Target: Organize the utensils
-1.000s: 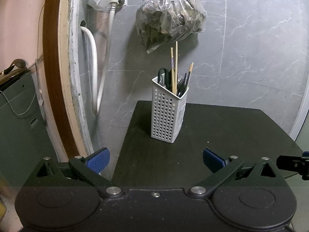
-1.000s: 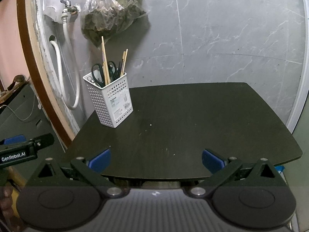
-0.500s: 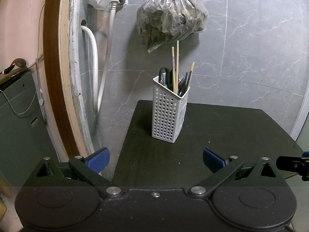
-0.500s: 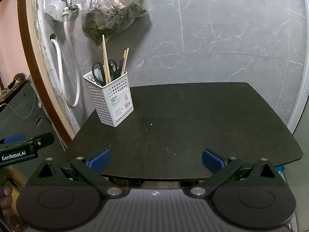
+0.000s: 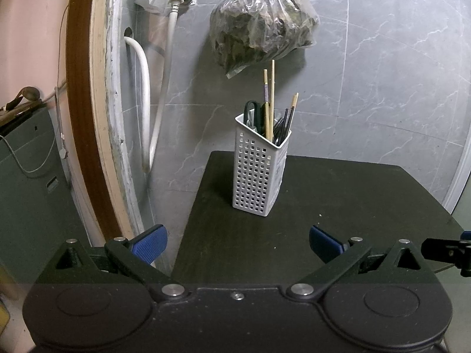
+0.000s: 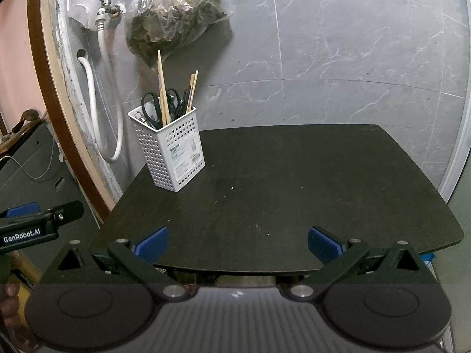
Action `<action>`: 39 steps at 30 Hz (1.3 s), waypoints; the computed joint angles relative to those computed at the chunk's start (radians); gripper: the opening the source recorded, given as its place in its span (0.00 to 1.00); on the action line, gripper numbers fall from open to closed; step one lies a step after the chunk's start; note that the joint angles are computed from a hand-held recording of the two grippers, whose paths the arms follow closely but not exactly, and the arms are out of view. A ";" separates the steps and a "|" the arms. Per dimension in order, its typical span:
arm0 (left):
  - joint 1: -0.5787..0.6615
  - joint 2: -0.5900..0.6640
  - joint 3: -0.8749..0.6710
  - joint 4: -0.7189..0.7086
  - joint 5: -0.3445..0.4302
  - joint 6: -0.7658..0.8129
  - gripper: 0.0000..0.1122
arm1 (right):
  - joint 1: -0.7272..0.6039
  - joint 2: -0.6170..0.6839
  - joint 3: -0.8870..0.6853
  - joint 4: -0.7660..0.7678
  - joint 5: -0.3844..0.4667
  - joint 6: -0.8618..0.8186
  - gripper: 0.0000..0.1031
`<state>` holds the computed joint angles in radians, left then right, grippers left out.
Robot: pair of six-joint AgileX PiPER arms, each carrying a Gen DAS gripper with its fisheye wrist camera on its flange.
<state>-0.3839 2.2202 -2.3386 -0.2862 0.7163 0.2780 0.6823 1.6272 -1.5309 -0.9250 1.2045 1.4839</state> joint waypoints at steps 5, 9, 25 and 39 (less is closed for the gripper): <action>-0.001 0.001 -0.002 0.002 0.001 -0.002 0.91 | -0.001 0.002 -0.003 0.001 0.001 -0.002 1.00; -0.001 0.001 -0.002 0.004 0.002 -0.005 0.91 | -0.002 0.004 -0.006 0.002 0.001 -0.002 1.00; 0.004 0.033 -0.055 0.009 0.029 -0.011 0.91 | -0.008 0.008 -0.007 0.006 -0.007 -0.008 1.00; 0.007 0.066 -0.112 0.014 0.059 -0.020 0.91 | -0.018 0.023 -0.024 0.017 -0.010 -0.021 1.00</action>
<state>-0.3773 2.2860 -2.4511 -0.2725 0.7751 0.2584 0.6638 1.6505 -1.5553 -0.9084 1.1945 1.4626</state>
